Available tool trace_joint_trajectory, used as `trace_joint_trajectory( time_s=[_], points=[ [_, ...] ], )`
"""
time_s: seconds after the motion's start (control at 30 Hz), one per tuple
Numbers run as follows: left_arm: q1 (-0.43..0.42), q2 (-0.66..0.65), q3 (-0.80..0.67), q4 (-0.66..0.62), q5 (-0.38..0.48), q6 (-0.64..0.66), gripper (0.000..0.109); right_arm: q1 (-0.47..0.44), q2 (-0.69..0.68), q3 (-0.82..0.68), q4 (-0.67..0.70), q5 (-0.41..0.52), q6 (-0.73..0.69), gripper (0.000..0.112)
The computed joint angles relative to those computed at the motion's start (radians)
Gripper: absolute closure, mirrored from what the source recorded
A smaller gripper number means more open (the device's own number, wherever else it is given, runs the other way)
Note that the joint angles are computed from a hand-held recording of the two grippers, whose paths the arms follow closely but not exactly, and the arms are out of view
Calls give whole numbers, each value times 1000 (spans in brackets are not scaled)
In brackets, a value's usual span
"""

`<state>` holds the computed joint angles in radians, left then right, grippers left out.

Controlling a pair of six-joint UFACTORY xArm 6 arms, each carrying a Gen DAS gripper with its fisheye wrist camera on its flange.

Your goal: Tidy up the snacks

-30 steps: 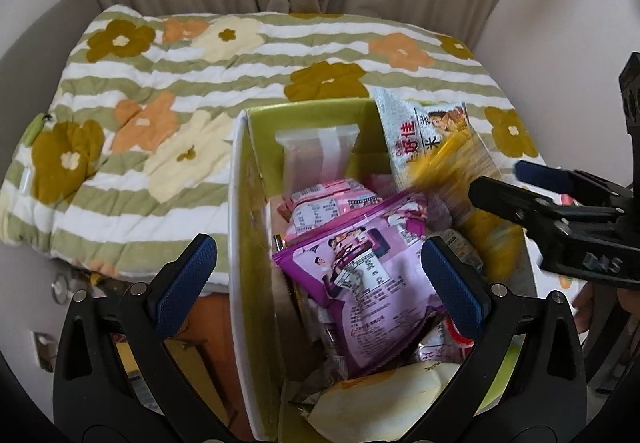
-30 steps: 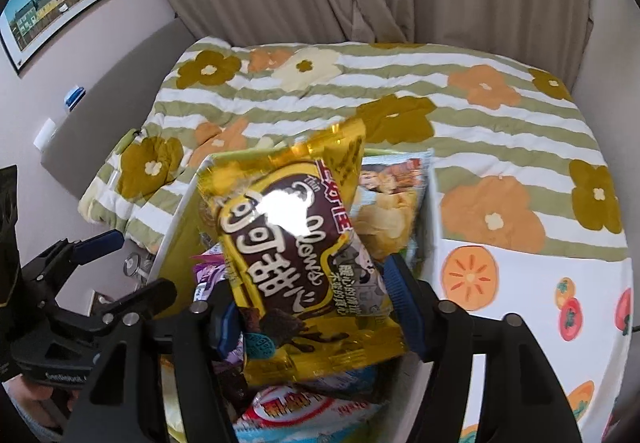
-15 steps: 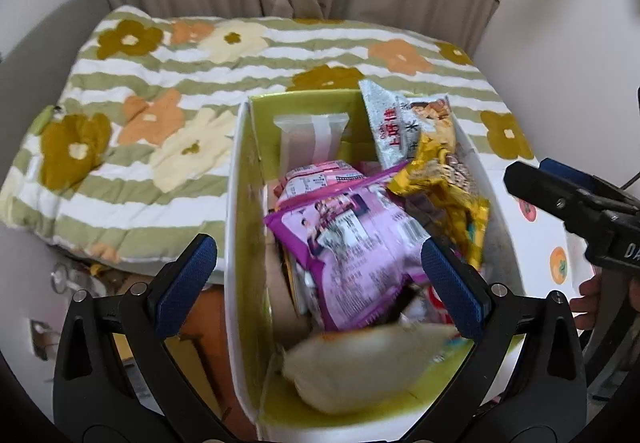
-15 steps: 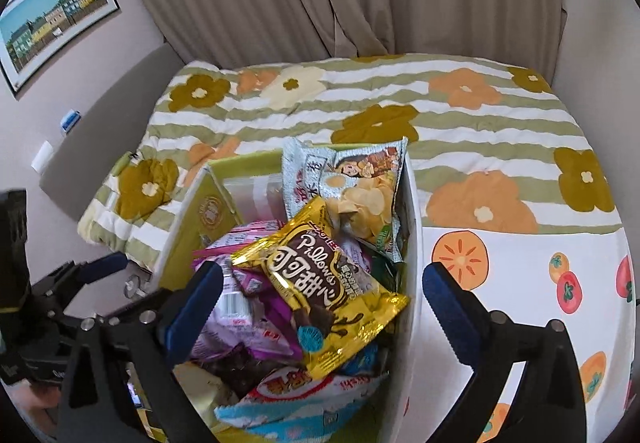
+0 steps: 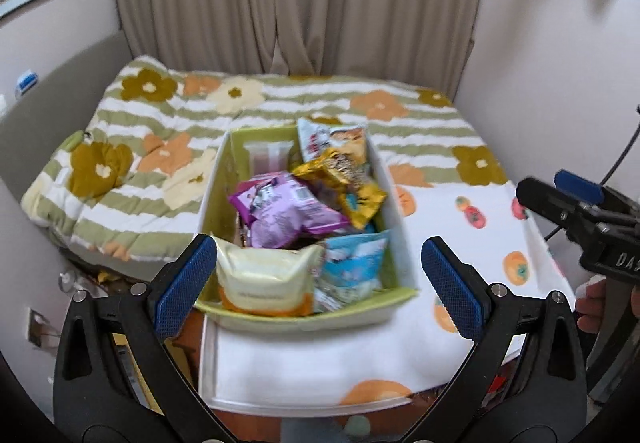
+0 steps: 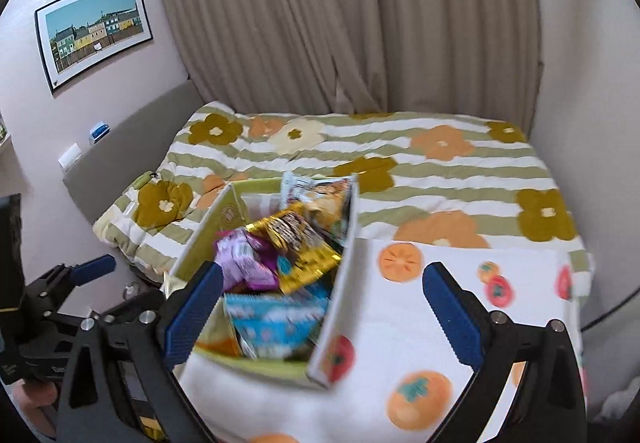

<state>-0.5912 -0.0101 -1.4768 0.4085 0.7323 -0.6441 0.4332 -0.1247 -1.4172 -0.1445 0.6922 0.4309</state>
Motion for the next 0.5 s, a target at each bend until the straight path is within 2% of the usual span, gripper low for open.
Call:
trace_joint_trajectory(
  time_s=[0.23,0.33,0.5],
  points=[
    [-95,-123,98,181,2,-183,6,25,-223,165,-241,111,183,13],
    [-127,-168,146,255,-11,-242,6,32,-293,223,-273,127,218,13],
    [-182,-197,167,337,44,-300,6,62,-387,307,-367,155,300,13]
  ],
)
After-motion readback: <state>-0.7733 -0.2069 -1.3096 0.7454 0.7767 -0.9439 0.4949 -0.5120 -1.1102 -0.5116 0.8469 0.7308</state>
